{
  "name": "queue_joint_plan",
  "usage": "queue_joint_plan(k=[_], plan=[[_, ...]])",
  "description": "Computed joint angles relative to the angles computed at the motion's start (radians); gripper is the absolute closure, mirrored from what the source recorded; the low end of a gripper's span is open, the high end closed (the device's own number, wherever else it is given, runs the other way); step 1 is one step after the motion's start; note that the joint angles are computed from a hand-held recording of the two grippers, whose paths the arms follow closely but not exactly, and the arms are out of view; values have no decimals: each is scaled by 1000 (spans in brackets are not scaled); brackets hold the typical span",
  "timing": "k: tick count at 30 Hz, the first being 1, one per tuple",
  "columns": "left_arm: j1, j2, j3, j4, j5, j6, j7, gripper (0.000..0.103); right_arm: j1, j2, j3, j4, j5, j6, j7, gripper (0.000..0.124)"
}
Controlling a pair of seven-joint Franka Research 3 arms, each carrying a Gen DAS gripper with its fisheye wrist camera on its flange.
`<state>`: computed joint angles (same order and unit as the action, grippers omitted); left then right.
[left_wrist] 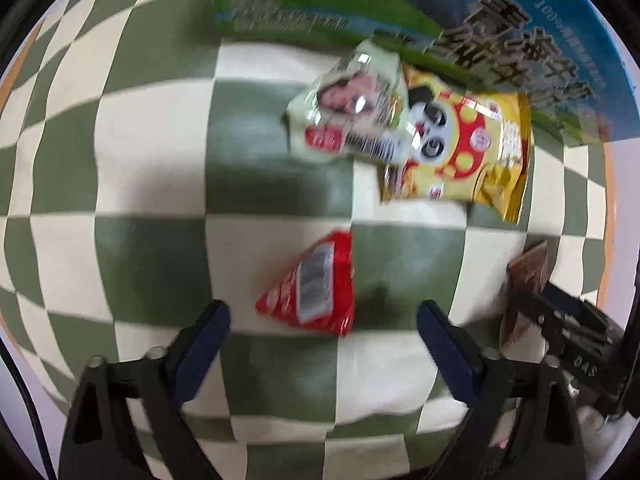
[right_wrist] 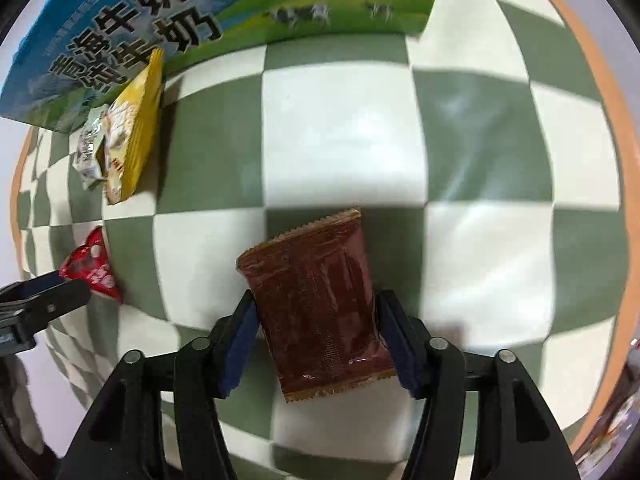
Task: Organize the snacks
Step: 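Grasp the red triangle candy with the left tool while the right tool grasps the brown packet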
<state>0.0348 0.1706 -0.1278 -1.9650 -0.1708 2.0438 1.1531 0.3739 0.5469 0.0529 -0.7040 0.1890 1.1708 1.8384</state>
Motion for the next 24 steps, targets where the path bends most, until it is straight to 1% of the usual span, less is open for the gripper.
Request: queue_joint_plan(k=[1, 2, 5, 6, 8, 10, 12, 13, 14, 17, 18, 19, 20, 21, 23, 24], plan=[[0, 5, -1, -1, -1, 8, 5, 57, 1, -40, -4, -70, -1, 40, 2, 48], [2, 18, -2, 6, -11, -3, 10, 62, 8, -60, -8, -105, -20, 66, -6, 48], [3, 29, -3, 1, -12, 2, 12, 64, 23, -96, -14, -162, -78, 120, -41, 48], [5, 25, -4, -8, -18, 5, 14, 64, 28, -103, -13, -176, -91, 128, -53, 50], [14, 7, -4, -31, -53, 3, 21, 64, 45, -116, -15, -200, -132, 138, -65, 57], [20, -22, -5, -68, -100, 5, 36, 64, 42, -131, -16, -214, -131, 143, -50, 60], [27, -57, -4, -125, -176, 18, 71, 63, 22, -115, -5, -176, -67, 100, -10, 60], [28, -60, -1, -137, -197, 19, 83, 60, 6, -102, 4, -151, -16, 67, 18, 59], [28, -55, 2, -144, -211, 14, 91, 58, -4, -97, 9, -143, 17, 54, 37, 59], [32, -43, 7, -147, -250, -5, 105, 48, -6, -94, 11, -136, 32, 38, 50, 57], [33, -37, 6, -144, -261, -10, 121, 40, -4, -115, 10, -172, 31, 51, 50, 56], [31, -22, 3, -129, -267, -26, 130, 36, -5, -125, 11, -191, 36, 53, 51, 52], [27, -14, 0, -116, -258, -44, 128, 35, -11, -112, 13, -179, 43, 44, 44, 48], [20, -8, -5, -106, -233, -57, 131, 35, -13, -103, 16, -177, 47, 42, 26, 42], [11, -10, -11, -103, -220, -63, 135, 35, 6, -109, 18, -187, 10, 31, -23, 41], [11, -9, -12, -97, -224, -88, 131, 35, 21, -109, 18, -185, -18, 24, -52, 41]])
